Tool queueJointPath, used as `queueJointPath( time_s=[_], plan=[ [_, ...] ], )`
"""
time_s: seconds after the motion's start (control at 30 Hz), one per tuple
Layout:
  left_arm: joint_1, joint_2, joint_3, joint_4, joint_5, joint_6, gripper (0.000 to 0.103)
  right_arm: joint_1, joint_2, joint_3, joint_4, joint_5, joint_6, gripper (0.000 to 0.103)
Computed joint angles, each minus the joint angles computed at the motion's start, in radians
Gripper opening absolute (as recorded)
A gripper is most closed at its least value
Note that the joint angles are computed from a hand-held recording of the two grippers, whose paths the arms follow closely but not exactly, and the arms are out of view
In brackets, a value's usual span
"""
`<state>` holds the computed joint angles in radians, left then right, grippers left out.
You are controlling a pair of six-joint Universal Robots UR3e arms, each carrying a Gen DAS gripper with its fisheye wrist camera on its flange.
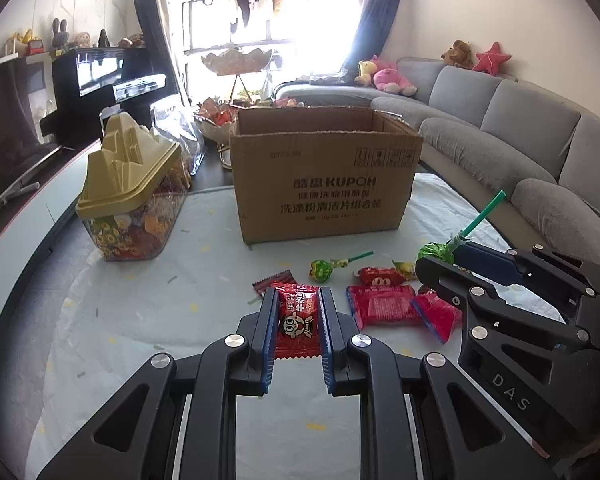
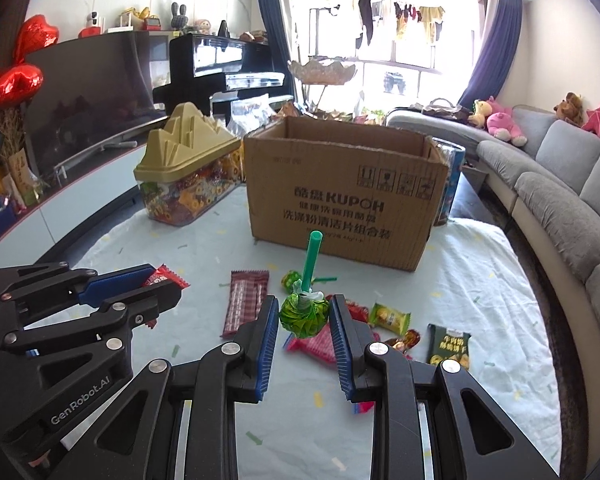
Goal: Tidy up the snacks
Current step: 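Carry the red candy and green lollipop into the box and open both tools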
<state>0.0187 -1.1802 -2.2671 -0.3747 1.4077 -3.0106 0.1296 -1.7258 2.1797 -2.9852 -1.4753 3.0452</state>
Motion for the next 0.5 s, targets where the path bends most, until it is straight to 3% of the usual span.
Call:
queueJointPath(
  time_s=[0.5],
  plan=[
    [-0.038, -0.179, 0.200, 0.116, 0.039, -0.009, 0.020, -0.050, 0.046, -0.147, -0.032, -0.015, -0.007, 0.028]
  ],
)
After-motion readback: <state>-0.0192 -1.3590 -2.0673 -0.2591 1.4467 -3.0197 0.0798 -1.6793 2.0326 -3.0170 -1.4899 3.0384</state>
